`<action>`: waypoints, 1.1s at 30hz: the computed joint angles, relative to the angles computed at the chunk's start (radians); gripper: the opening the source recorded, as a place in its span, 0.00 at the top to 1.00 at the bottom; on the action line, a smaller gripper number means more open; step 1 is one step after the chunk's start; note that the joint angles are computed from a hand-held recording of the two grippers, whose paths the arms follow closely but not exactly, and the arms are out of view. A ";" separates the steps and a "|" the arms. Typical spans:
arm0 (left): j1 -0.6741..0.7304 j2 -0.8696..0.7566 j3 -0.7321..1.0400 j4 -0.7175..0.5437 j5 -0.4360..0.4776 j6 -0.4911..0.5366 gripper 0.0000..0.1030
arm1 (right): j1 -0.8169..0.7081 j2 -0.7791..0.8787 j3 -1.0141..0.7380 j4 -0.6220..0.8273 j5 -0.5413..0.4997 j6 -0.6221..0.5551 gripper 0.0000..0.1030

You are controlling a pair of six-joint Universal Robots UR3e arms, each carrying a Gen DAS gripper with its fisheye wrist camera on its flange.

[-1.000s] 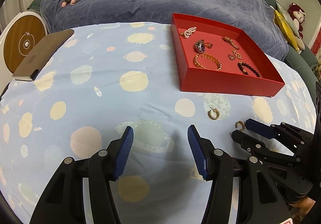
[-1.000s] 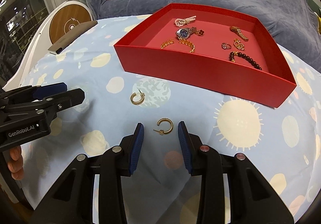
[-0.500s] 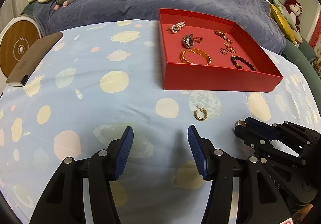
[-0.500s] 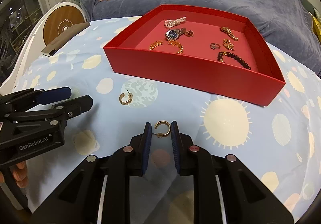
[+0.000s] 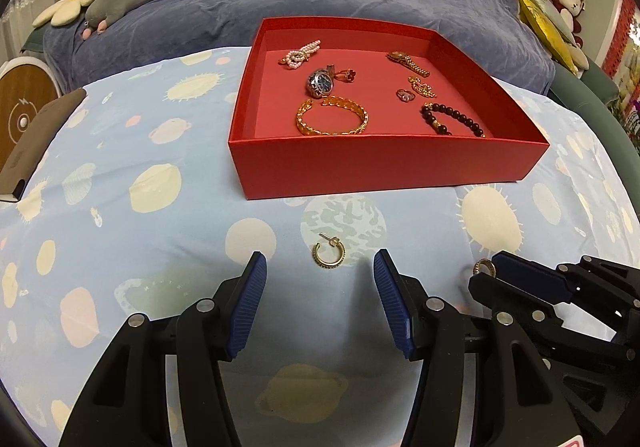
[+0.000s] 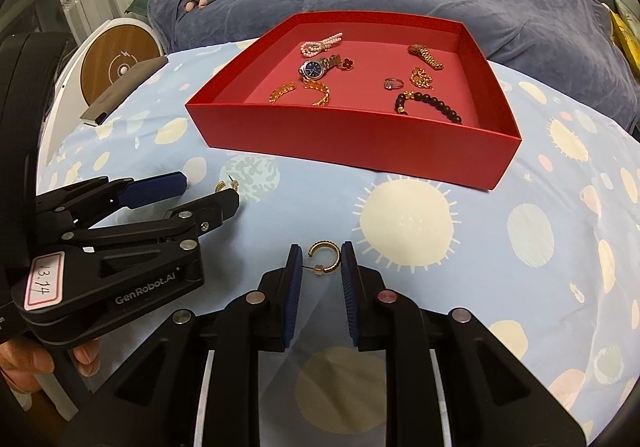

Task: Organize jewelry
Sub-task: 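Grasp the other gold hoop earring with the left gripper while the right lifts its hoop, then carry both hoop earrings into the red box and open both grippers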

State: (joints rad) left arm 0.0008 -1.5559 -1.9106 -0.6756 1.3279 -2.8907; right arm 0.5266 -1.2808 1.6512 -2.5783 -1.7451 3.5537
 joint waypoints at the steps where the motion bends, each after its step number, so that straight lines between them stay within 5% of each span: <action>1: -0.008 -0.011 0.003 0.007 0.007 -0.003 0.55 | -0.001 -0.003 0.003 0.000 0.000 0.000 0.81; 13: -0.050 -0.052 0.009 0.073 0.045 -0.014 0.86 | -0.022 -0.035 0.046 -0.011 0.005 0.003 0.81; 33: -0.024 0.008 0.026 0.001 -0.013 -0.017 0.86 | -0.015 -0.047 0.018 -0.011 0.003 -0.002 0.81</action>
State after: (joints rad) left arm -0.0234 -1.5483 -1.8846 -0.6746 1.3149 -2.9077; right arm 0.5113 -1.3278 1.6688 -2.5893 -1.7419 3.5516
